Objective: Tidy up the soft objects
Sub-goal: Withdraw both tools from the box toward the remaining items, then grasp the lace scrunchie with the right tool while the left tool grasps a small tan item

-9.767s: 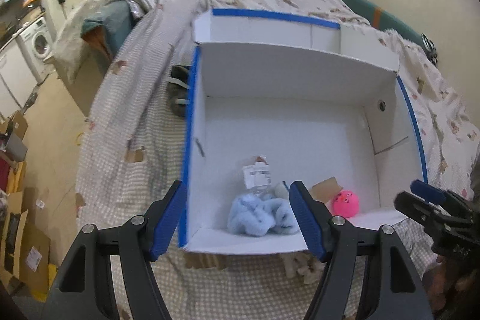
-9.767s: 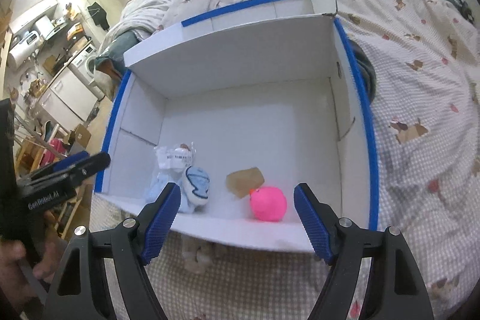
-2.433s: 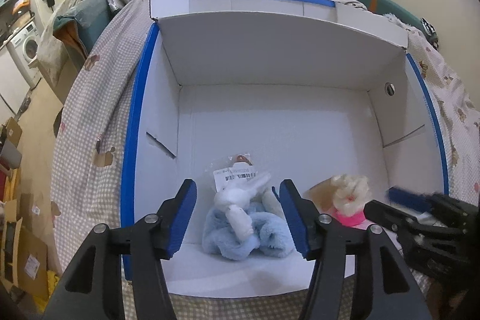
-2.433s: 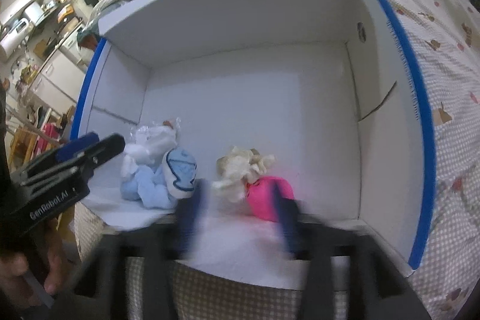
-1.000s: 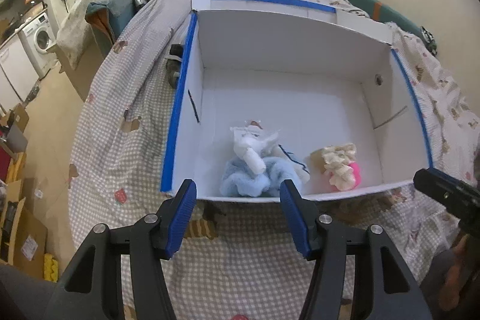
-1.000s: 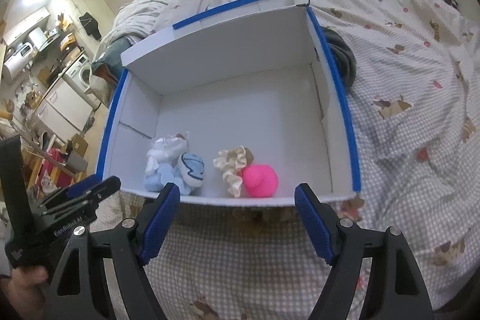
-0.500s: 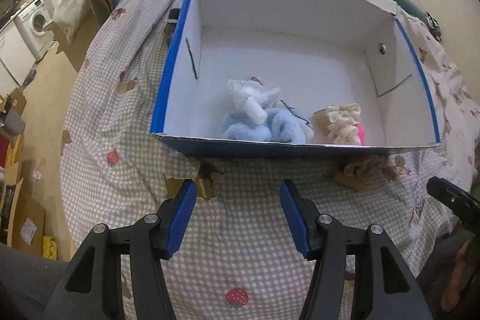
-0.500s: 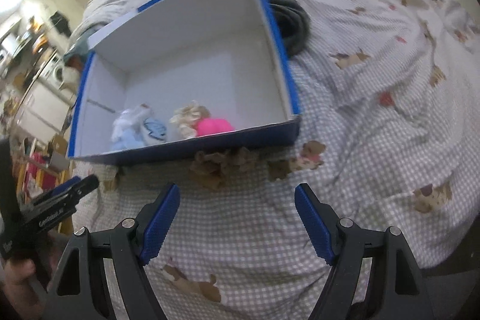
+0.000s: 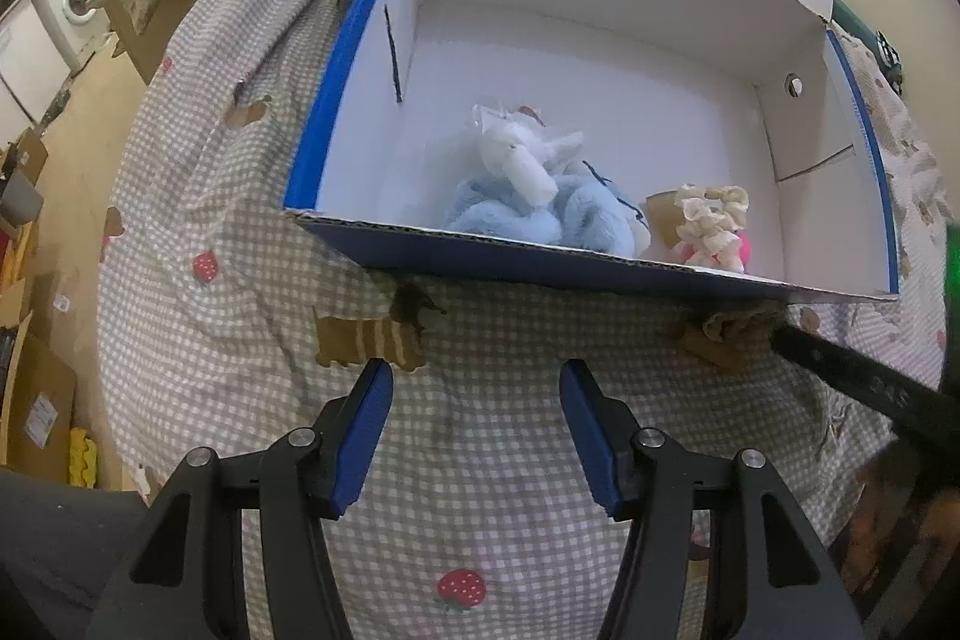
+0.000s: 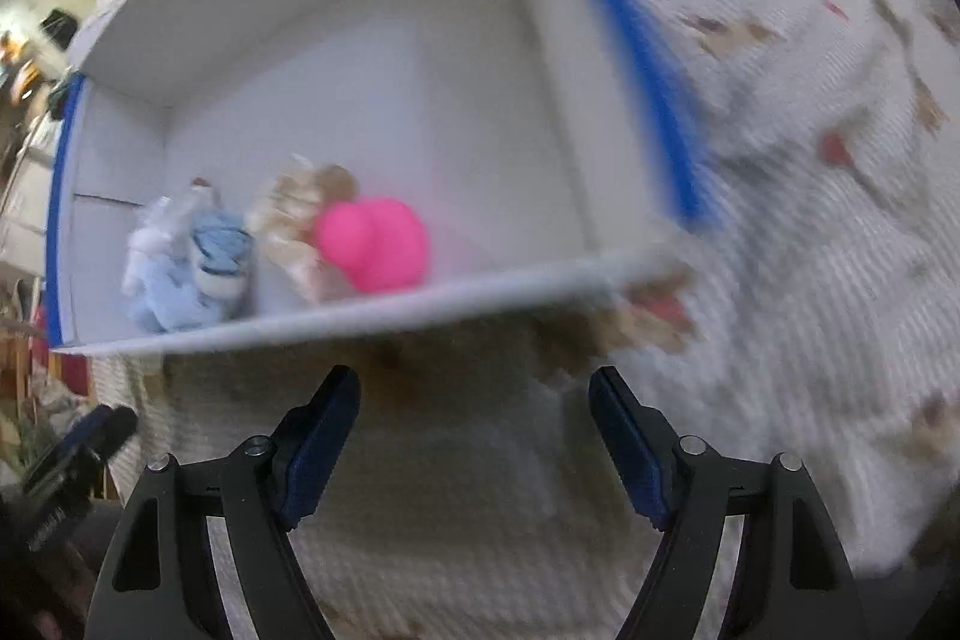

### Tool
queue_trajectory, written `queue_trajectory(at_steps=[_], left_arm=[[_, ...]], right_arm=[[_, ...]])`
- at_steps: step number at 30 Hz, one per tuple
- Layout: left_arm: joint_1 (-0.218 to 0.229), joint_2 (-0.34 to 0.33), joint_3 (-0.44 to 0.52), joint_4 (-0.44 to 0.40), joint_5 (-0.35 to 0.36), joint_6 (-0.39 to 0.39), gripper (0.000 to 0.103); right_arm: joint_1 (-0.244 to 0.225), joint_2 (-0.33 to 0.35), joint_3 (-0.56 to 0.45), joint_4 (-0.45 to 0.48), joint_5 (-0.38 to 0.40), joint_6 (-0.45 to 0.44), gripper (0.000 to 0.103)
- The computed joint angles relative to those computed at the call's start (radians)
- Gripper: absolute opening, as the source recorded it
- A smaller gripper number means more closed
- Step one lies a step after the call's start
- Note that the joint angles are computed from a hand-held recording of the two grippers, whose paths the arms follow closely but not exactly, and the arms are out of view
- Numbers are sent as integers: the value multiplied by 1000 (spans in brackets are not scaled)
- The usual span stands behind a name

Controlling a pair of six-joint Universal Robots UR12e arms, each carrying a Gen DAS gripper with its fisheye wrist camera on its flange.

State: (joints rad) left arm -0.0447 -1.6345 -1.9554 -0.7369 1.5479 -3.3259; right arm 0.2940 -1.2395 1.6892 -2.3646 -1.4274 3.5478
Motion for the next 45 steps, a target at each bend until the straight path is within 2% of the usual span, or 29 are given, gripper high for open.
queue_trajectory(at_steps=[3,9,11,12,13,15,18,21,24,27,29,31,33,35,37,40,44,45], left_arm=[[-2,-4,2,-2,4,7,54],[5,-9,7,-28,-18,5,54],[4,-12,8,-29,-21,4,54],[3,-16,11,-30,-21,5,54],[2,-18,13,-31,-21,5,54],[-2,-24,16,-34,-23,9,54],[-6,-29,20,-45,-25,23,54],[-8,-26,18,-54,-45,35,54],[-20,-35,26,-68,-55,43,54],[-41,-55,45,-67,-69,66,54],[-62,-73,62,-50,-91,107,54],[-74,-92,81,-48,-141,140,54],[-79,-120,108,-68,-205,128,54],[-99,-155,133,-64,-185,99,54],[-111,-183,155,-80,-184,90,49],[-116,-222,185,-107,-184,67,30],[-121,-237,193,-117,-189,60,18],[-120,-232,186,-110,-198,62,9]], right_arm=[[12,29,-20,-34,-12,-25,83],[37,72,-55,6,-80,-67,83],[37,73,-54,-7,-71,-83,70],[33,72,-52,-9,-37,-98,41],[31,73,-57,2,-21,-115,24],[34,68,-52,-6,-27,-131,23],[25,46,-29,-21,7,-103,17],[13,6,9,-51,35,-83,16],[-4,-38,45,-74,39,-44,16],[-14,-84,90,-93,10,13,16],[-21,-103,109,-94,1,44,16],[-36,-109,117,-97,8,60,16],[-43,-109,130,-113,16,69,16],[-50,-115,139,-128,28,79,16],[-63,-124,149,-142,51,83,16],[-79,-135,162,-160,69,88,16],[-93,-133,159,-148,88,83,16],[-93,-131,158,-145,90,85,16]])
